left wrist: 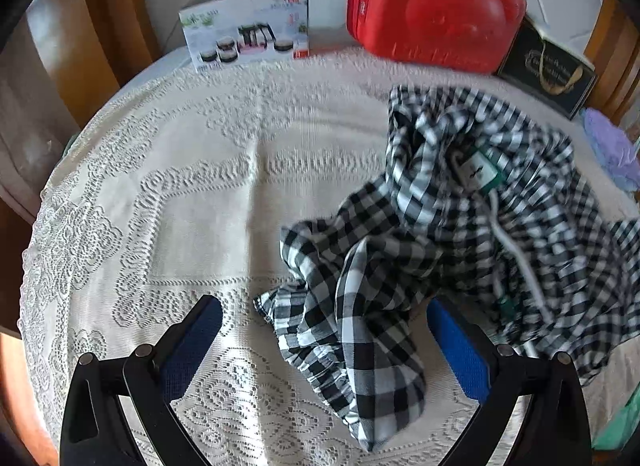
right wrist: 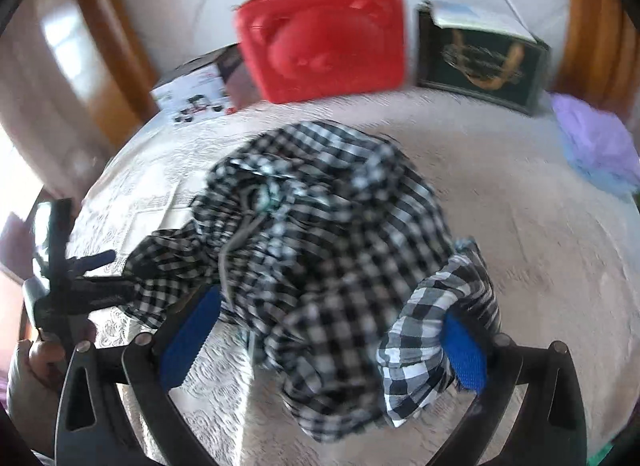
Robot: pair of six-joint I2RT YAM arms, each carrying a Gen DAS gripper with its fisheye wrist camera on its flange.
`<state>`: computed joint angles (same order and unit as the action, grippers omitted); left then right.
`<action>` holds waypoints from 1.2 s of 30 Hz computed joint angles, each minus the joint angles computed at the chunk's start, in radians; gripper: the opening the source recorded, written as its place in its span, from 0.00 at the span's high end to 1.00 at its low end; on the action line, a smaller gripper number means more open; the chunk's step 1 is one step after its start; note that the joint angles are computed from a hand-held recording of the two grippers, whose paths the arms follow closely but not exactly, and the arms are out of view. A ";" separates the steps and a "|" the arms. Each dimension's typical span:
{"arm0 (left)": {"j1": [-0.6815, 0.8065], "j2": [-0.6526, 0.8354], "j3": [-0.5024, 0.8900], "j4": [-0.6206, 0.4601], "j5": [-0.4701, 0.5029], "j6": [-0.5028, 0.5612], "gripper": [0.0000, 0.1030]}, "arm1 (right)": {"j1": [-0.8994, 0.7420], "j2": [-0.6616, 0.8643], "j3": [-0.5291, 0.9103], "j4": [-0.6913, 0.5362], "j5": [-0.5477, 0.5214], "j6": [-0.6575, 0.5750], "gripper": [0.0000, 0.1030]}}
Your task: Fold clothes
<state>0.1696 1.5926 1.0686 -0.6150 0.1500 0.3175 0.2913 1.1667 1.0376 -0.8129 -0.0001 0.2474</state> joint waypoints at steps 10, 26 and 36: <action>0.005 0.155 -0.027 0.075 -0.038 -0.020 0.00 | 0.044 -0.014 0.116 0.033 0.205 0.015 0.00; -0.043 -0.167 -0.001 -0.035 0.025 0.028 0.07 | -0.551 -0.020 0.040 -0.227 -0.321 -0.212 0.00; -0.459 -0.064 0.026 -0.043 0.001 -0.170 0.08 | -0.833 -0.051 0.056 -0.338 -0.455 -0.462 0.00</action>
